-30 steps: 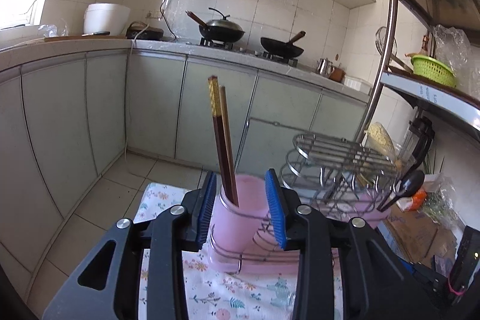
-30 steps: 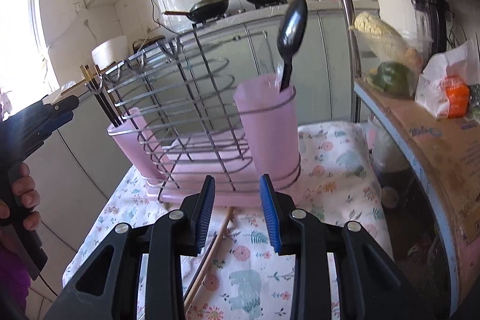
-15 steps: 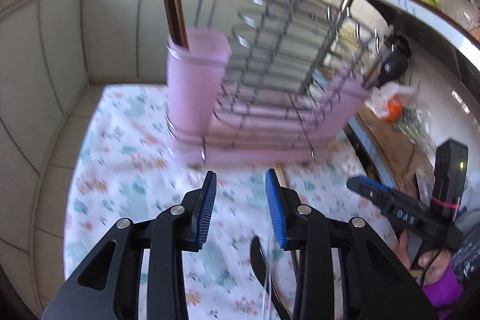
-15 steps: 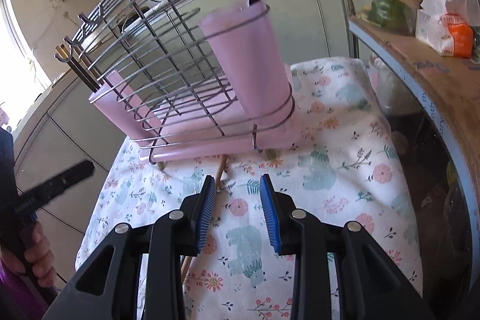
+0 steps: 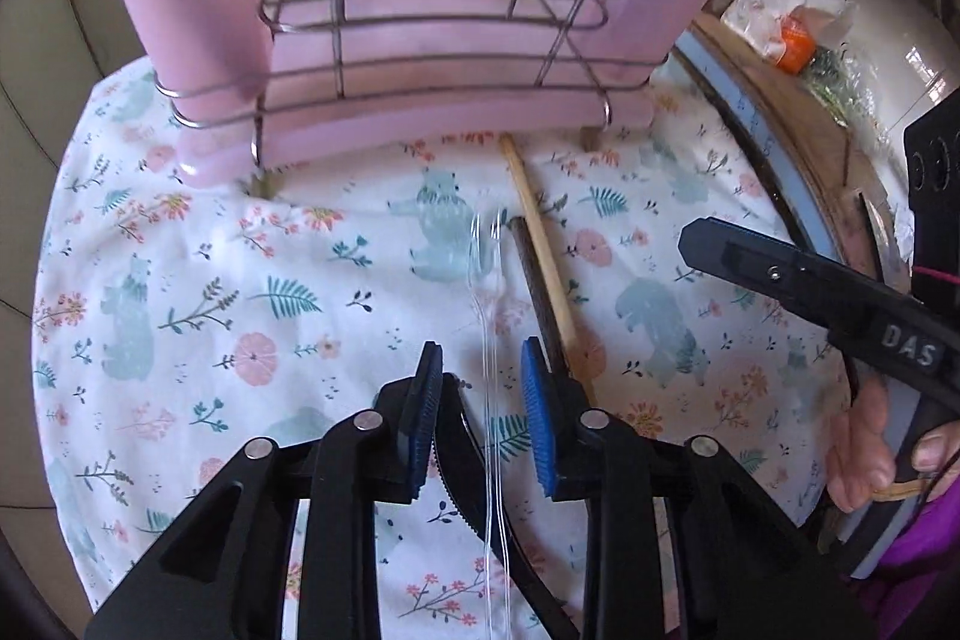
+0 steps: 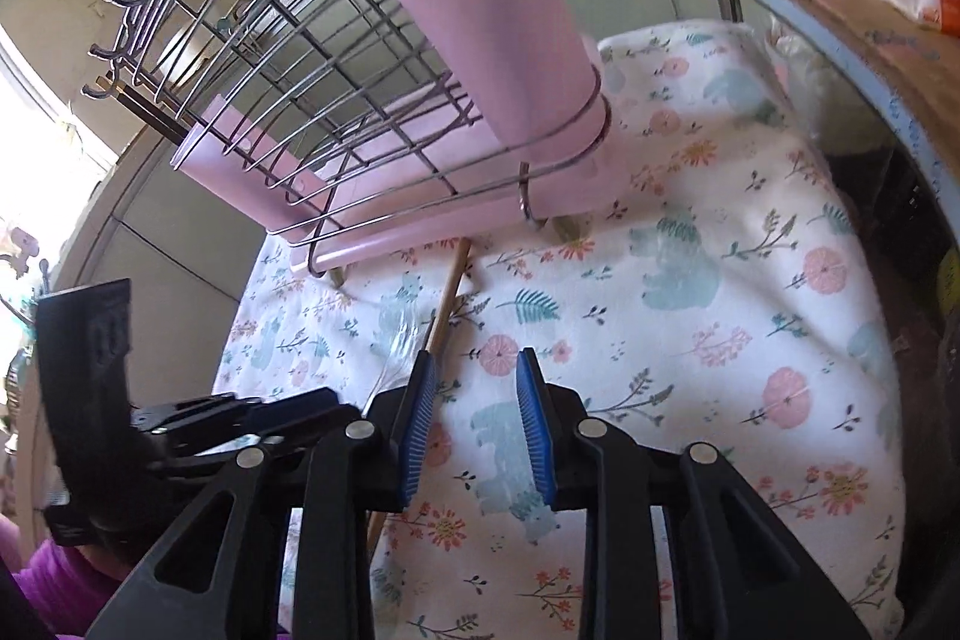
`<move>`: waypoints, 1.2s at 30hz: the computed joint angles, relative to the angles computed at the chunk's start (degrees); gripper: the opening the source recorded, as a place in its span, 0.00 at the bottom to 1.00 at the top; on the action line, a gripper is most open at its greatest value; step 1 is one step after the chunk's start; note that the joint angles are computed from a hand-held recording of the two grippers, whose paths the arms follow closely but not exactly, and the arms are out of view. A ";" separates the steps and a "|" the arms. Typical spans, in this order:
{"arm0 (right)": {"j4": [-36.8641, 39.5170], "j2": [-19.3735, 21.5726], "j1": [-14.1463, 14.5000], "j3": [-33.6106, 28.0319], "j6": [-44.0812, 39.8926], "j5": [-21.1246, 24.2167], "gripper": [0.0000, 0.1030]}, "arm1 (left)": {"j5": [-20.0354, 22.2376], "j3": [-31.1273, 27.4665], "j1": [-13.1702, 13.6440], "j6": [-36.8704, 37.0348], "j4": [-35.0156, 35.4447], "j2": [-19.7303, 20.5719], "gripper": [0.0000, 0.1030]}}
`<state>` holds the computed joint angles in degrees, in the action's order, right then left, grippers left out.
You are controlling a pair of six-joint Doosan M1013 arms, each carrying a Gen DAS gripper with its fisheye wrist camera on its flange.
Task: Organize utensils
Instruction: 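Grasp a clear plastic fork with the left tool while the right grasps a wooden chopstick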
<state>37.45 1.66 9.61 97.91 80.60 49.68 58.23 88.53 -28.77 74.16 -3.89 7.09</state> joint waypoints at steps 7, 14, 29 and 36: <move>5.33 3.14 0.18 -1.89 -1.47 5.95 0.26 | -1.08 0.71 -0.29 -2.08 1.29 0.35 0.04; 1.83 6.10 2.25 -4.02 2.11 6.32 0.21 | -3.39 2.06 0.90 -7.36 4.19 -2.02 0.04; 5.43 5.43 0.93 -3.08 2.15 8.49 0.07 | -1.59 3.19 3.45 -9.57 4.64 -3.15 0.04; 1.36 5.01 0.97 -3.52 4.38 11.56 0.08 | 2.84 1.25 3.73 -8.21 2.67 -1.04 0.04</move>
